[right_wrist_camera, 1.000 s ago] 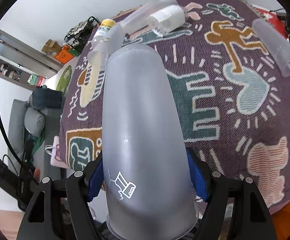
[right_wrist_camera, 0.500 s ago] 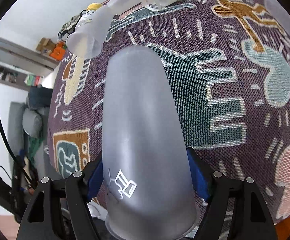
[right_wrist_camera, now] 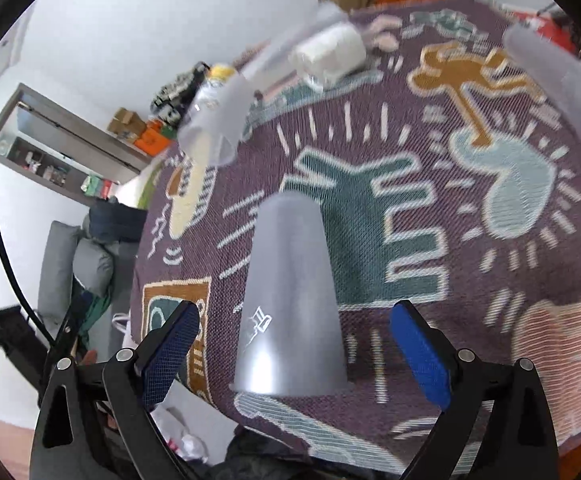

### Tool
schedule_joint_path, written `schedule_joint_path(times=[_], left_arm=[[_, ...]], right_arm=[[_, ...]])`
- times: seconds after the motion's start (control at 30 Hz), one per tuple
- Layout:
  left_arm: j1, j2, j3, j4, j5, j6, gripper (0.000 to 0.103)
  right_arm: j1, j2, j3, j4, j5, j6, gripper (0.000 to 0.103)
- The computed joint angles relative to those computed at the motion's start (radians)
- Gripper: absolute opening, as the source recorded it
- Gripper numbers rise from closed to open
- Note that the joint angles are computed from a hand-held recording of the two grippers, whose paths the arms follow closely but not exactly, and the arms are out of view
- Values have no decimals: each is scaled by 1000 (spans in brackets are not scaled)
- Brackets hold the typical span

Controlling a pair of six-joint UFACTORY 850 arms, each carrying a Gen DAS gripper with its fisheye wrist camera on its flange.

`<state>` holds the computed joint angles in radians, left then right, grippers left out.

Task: Flip cup upside down
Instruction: 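Close the left gripper on the frosted cup while the right gripper opens and releases it, then rotate the frosted cup base-up with the left gripper and lower it onto the blanket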

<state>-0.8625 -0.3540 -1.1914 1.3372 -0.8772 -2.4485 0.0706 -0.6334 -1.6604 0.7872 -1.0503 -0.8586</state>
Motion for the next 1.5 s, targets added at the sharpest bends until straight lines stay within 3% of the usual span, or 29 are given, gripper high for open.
schedule_joint_path(times=[0.1, 0.33, 0.6, 0.8, 0.9, 1.0, 1.23, 1.5], left_arm=[[9, -25, -49, -13, 35, 57, 102], [36, -110, -210, -75, 116, 235, 102], [97, -243, -429, -388, 236, 581, 102], [154, -335, -560, -710, 303, 877, 84], [178, -398, -654, -915, 274, 1088, 75], [198, -446, -724, -1052, 248, 1212, 75], [234, -529, -851, -1238, 170, 1371, 75], [279, -673, -1072, -1419, 0, 1514, 75]], right_arm=[[-33, 34, 43, 46, 22, -77, 103], [-97, 129, 188, 213, 151, -311, 103], [-131, 190, 308, 372, 290, -554, 103], [-154, 187, 353, 468, 348, -678, 103], [-166, 178, 361, 502, 339, -709, 103], [-170, 167, 366, 527, 348, -729, 103], [-169, 146, 375, 573, 361, -773, 103], [-170, 141, 392, 615, 335, -826, 103]])
